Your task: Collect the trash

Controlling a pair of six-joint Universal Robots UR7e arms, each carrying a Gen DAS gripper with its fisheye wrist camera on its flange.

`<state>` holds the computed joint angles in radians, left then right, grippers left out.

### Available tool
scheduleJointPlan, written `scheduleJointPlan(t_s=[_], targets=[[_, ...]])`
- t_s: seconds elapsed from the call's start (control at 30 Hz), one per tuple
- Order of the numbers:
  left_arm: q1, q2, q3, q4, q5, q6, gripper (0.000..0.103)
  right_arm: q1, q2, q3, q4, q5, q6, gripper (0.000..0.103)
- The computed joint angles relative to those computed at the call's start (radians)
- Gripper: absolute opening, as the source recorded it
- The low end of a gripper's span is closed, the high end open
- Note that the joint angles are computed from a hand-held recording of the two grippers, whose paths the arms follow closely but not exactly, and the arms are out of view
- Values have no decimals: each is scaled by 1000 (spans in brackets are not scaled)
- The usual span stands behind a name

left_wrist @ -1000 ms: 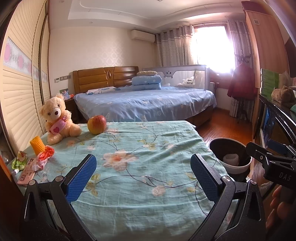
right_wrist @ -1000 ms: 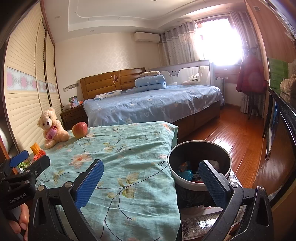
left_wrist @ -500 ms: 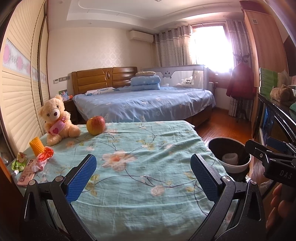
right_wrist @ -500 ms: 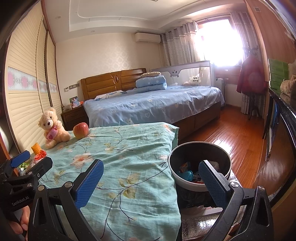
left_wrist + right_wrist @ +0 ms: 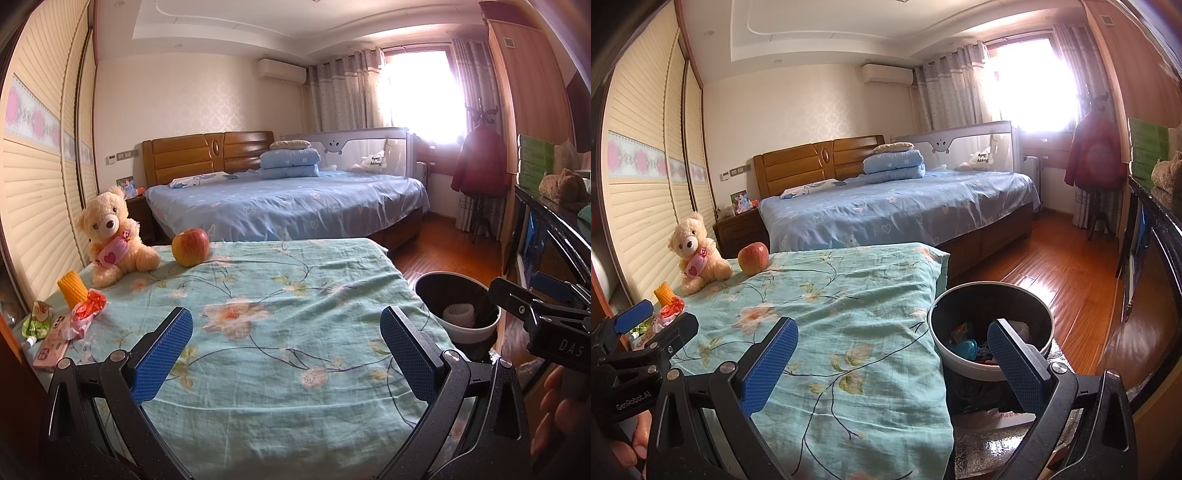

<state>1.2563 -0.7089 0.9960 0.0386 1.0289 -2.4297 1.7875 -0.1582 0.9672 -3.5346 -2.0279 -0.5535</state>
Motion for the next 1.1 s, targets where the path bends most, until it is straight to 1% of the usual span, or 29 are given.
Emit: scheduleJointPlan(t_s=[0.8,1.1], targets=[[2,7,-9,7,2,0,103,3,-1,3,7,-1,2,103],[3,21,-30,20,1,4,103,3,-5,8,16,1,13,103]])
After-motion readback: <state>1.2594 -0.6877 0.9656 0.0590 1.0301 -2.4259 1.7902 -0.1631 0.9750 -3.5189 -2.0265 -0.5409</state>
